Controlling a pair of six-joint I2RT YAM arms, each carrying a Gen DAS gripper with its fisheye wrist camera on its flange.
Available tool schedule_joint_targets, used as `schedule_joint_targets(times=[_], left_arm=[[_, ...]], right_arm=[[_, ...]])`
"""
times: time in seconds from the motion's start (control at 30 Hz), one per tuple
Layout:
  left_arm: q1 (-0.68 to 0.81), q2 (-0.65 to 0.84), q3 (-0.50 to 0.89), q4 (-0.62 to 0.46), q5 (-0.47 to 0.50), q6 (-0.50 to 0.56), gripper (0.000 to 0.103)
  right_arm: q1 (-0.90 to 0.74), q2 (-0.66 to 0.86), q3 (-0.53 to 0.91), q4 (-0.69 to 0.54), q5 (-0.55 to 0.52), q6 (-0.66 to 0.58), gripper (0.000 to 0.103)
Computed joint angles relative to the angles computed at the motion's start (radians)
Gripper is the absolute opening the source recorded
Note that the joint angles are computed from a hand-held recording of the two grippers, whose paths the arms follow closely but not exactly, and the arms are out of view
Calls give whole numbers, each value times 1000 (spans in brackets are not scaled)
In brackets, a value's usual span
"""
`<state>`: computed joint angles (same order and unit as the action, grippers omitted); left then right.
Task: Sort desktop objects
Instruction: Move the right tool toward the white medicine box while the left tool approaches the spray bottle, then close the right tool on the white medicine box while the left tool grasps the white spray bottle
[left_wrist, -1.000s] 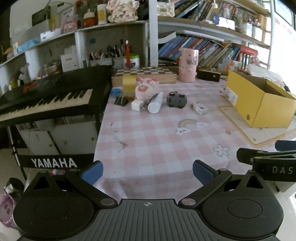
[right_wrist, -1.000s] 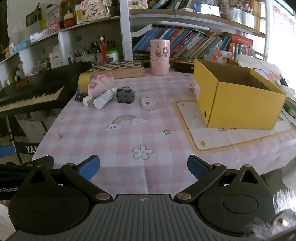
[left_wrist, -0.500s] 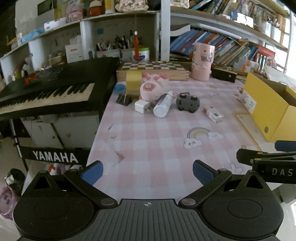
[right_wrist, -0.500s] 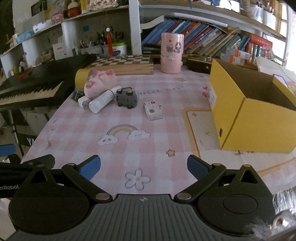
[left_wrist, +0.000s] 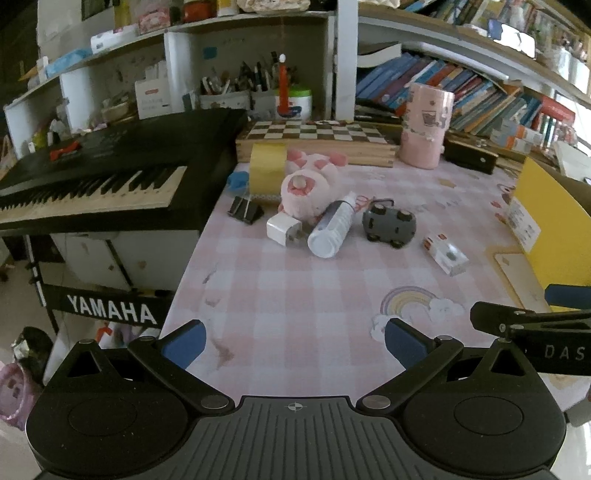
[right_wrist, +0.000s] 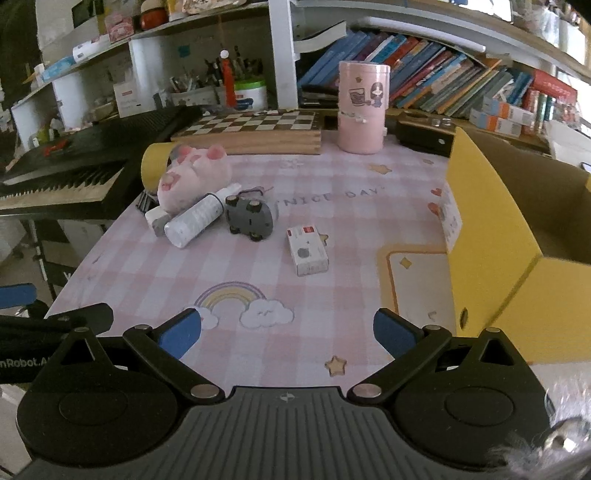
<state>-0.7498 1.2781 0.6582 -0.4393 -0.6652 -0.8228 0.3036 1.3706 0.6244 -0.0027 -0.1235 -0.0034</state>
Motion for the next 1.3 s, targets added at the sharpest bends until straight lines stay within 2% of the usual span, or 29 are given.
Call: schedule_joint_targets(times=[0.27,0.33,0.4,0.63,0.9,1.0,1.13,1.23,1.3], left_arm=[[72,94,54,43,22,18,103],[87,119,69,53,24,29,103],[100,144,84,71,26,49,103],[159,222,142,129,51,127,103],[219,330,216,230,101,249,102],[243,372,249,259,123,298,96],[281,439,297,292,177,353,82],[304,494,346,271,220,376,60],[312,531,379,252,236,385,52]], right_arm=[[-24,176,120,45,-55,-70,100],[-28,216,155,44,-64,-87,91],[-31,254,192,38,-67,-105,87],[-45,411,337,22,-79,-132,66],[-60,548,487,-32,-117,-171,65],[-64,574,517,-55,-131,-188,59],[-73,584,527,-61,-149,-204,54],[-77,587,528,-57,-151,-218,49],[-80,590,532,-58,-152,-223,47]])
